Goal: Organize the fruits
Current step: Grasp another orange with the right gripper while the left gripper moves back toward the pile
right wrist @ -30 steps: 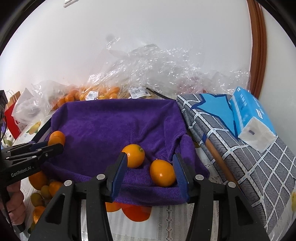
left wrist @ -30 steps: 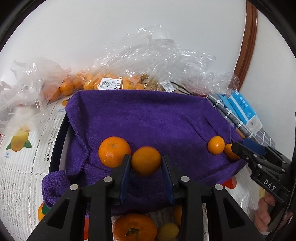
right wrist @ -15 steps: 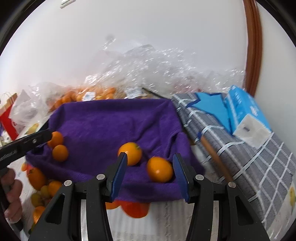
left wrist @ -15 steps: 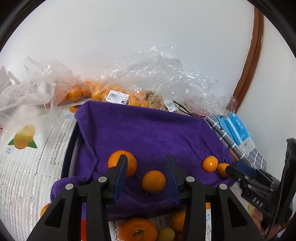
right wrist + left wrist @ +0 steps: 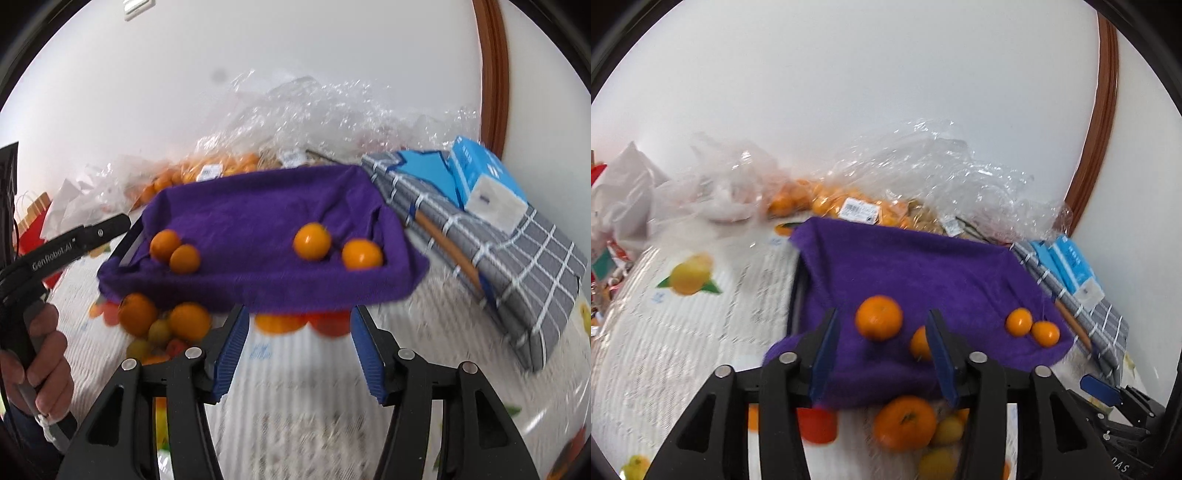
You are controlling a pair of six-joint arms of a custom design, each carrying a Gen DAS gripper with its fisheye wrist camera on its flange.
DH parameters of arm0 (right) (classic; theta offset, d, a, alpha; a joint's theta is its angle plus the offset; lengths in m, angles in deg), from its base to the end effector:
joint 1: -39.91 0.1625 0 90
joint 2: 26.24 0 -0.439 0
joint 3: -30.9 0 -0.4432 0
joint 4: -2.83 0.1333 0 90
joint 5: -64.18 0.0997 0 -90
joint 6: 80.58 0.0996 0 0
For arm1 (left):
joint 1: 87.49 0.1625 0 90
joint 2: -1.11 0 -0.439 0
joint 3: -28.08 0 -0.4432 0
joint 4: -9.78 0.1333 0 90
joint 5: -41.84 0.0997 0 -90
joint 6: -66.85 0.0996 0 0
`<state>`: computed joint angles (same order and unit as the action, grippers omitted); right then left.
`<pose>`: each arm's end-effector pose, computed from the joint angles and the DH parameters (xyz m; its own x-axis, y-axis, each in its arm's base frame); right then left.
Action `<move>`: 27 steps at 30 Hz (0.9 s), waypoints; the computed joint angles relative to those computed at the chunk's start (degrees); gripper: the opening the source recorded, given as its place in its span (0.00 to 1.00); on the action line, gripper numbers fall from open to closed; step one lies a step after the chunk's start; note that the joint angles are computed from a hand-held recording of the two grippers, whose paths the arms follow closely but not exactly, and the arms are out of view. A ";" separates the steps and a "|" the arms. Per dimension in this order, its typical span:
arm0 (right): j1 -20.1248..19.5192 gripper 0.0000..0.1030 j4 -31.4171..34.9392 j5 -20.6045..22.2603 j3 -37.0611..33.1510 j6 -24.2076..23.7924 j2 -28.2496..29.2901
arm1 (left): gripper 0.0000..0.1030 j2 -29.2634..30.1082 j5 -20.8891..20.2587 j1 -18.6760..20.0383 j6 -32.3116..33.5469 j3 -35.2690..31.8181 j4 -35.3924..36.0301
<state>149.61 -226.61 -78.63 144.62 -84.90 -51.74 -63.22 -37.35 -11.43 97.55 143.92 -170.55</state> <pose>0.2259 -0.4708 -0.0515 -0.7603 0.3354 0.5563 -0.2692 0.6167 -0.7398 0.0018 -0.6238 0.1975 -0.7482 0.4914 -0.4457 0.6626 0.5876 -0.4644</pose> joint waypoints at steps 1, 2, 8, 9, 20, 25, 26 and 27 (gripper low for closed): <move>0.33 0.55 0.50 0.27 0.33 0.97 0.16 | 0.48 -0.76 0.23 0.30 0.61 0.67 -0.19; 0.59 0.55 1.24 0.95 0.69 2.12 0.21 | 0.50 -1.70 0.74 0.65 1.62 1.61 -0.82; 2.09 0.55 3.28 7.10 0.75 4.26 1.55 | 0.54 -5.03 3.45 3.50 3.15 4.21 -4.03; 2.25 0.55 3.79 8.30 0.43 4.07 1.88 | 0.54 -5.30 3.27 4.09 2.59 4.14 -3.76; 1.16 0.53 13.77 12.71 -3.75 6.44 3.95 | 0.55 -5.13 2.08 7.25 -5.50 1.59 -0.98; 1.04 0.41 14.20 11.15 -4.59 5.97 4.27 | 0.55 -5.16 2.07 6.92 -4.53 2.08 -1.68; 1.26 0.41 13.98 10.85 -4.54 5.65 4.34 | 0.55 -5.21 2.01 6.89 -4.18 2.19 -1.45; 1.30 0.40 13.77 10.72 -4.40 5.36 4.37 | 0.55 -5.33 1.76 6.83 -3.65 2.31 -0.99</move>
<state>150.91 -212.84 -67.92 140.22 -79.54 -47.37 -68.56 -35.60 -4.61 93.90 146.24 -171.55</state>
